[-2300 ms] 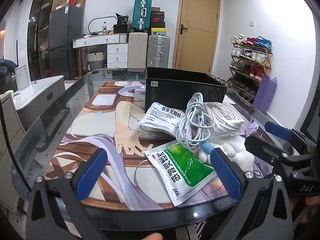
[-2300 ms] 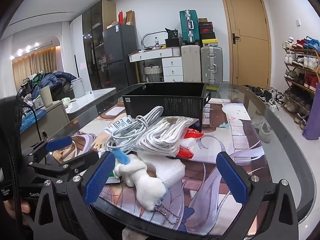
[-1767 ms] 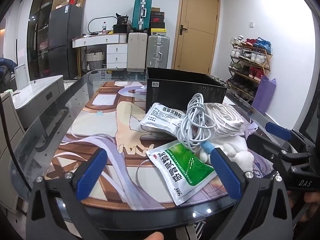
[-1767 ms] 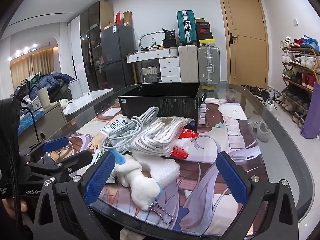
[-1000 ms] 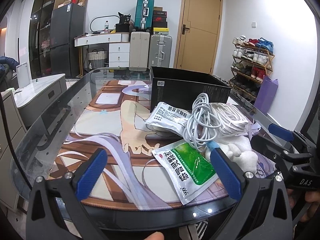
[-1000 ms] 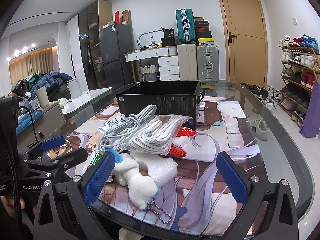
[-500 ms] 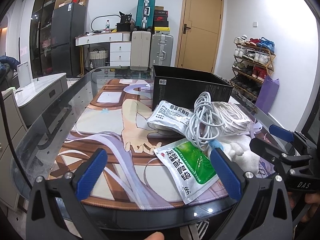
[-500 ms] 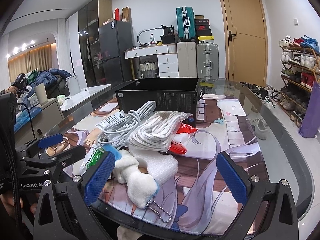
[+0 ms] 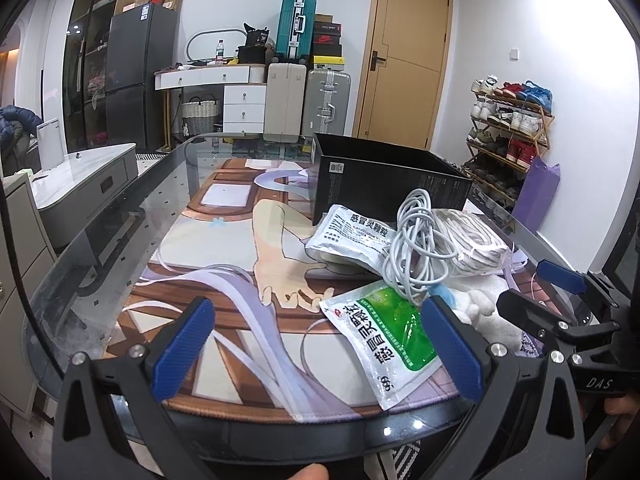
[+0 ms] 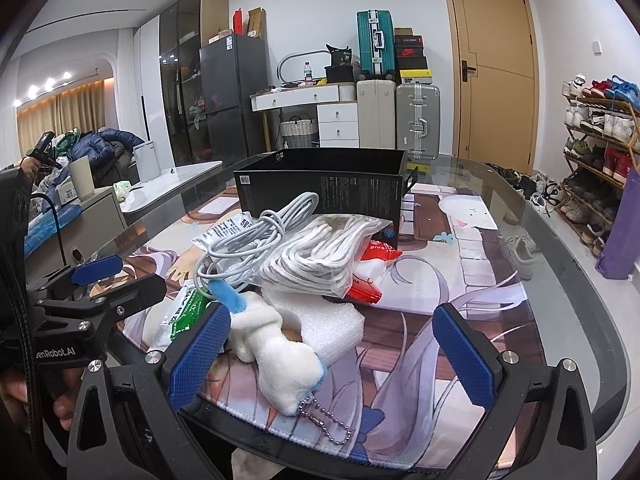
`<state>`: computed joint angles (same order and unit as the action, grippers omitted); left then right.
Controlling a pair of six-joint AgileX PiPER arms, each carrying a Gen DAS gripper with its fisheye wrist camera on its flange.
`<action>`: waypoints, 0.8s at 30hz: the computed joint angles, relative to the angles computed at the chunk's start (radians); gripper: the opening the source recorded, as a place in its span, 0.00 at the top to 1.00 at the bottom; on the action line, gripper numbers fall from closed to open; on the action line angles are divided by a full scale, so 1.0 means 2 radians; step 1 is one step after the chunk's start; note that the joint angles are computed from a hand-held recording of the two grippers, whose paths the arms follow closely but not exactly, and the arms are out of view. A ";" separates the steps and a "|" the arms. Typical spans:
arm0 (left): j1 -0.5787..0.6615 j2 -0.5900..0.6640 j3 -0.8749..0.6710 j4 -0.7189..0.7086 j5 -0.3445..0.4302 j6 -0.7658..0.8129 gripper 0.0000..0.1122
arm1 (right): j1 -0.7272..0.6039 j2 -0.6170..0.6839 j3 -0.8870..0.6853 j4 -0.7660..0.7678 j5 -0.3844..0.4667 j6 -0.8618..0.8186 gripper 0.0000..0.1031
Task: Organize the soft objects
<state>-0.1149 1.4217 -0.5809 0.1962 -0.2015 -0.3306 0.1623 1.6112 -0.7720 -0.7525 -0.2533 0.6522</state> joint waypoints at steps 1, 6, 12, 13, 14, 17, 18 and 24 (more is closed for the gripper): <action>0.002 0.000 0.000 -0.001 0.000 0.001 0.08 | 0.001 0.000 -0.001 0.000 0.002 0.000 0.00; 0.003 0.002 0.002 -0.005 -0.006 0.008 0.08 | 0.008 0.005 -0.005 0.005 0.009 -0.007 0.00; 0.014 0.001 0.009 0.012 -0.025 -0.008 0.08 | 0.016 0.007 -0.008 -0.013 0.014 0.011 0.00; 0.015 0.002 0.010 0.004 -0.027 -0.003 0.08 | 0.018 0.010 -0.009 -0.012 0.015 0.010 0.00; 0.016 0.003 0.010 0.005 -0.026 -0.004 0.08 | 0.021 0.011 -0.010 -0.001 0.017 -0.002 0.00; 0.024 0.005 0.010 0.040 -0.028 -0.034 0.08 | 0.023 0.017 -0.014 -0.005 0.021 0.002 0.00; 0.025 0.006 0.010 0.045 -0.029 -0.038 0.08 | 0.024 0.020 -0.015 -0.001 0.022 0.000 0.00; 0.034 0.012 0.011 0.080 -0.037 -0.067 0.08 | 0.038 0.036 -0.035 0.006 0.038 0.000 0.00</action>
